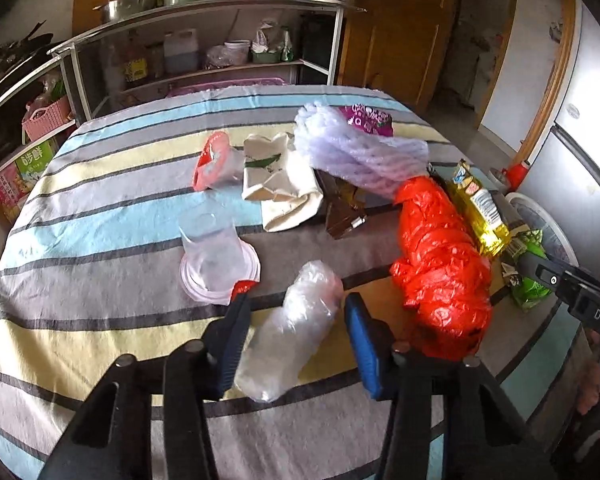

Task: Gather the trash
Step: 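Grasp the green chip bag with the right gripper, then drop the green chip bag into the bin while the left grasps the clear bottle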

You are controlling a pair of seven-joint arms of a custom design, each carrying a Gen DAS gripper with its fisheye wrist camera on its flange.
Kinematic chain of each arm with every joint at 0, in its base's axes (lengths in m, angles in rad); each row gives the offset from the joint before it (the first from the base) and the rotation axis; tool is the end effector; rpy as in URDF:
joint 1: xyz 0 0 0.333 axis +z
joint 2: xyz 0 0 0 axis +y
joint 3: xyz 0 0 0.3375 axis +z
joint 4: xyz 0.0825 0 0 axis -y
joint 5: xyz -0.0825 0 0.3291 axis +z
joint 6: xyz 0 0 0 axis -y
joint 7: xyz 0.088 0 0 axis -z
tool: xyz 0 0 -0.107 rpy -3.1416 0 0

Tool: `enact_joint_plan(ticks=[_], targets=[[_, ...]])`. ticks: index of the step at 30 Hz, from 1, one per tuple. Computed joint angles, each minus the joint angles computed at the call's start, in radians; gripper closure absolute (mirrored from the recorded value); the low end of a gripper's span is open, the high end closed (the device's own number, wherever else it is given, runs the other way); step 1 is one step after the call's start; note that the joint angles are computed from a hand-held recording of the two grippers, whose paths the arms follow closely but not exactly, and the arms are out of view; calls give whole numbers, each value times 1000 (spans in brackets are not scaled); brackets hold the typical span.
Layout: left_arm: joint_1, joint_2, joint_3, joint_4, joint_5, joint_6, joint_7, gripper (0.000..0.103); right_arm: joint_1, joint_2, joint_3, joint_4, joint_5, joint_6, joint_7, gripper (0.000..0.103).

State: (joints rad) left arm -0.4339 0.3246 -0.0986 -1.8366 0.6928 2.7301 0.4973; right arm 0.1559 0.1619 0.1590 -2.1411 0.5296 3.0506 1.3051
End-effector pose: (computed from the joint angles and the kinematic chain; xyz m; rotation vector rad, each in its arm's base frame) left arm 0.5359 -0.3354 0.4635 -1.8565 1.8661 -0.7597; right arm 0.5513 0.1333 0.4676 -1.7548 1.6544 -0.3859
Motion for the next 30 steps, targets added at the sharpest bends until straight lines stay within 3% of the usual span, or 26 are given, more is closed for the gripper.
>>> enact_joint_plan(ticks=[2, 4, 11, 19, 24, 30], targets=[[10, -1, -8, -7, -15, 22, 18, 71, -2, -1, 0, -1, 2, 2, -1, 62], [0, 6, -4, 4, -16, 5, 19, 74, -16, 0, 16, -1, 31, 10, -27, 63], [-19, -9, 13, -2, 24, 3, -39, 75, -50, -11, 64, -4, 164, 37, -155, 64], [-26, -40, -1, 6, 86, 0, -78, 75, -36, -48, 63, -13, 313, 60, -293, 64], [-31, -47, -17, 42, 133, -4, -84, 75, -14, -85, 43, -6, 473, 69, -433, 64], [-48, 4, -35, 139, 111, 7, -17, 75, 32, -131, -32, -19, 560, 81, -502, 64]])
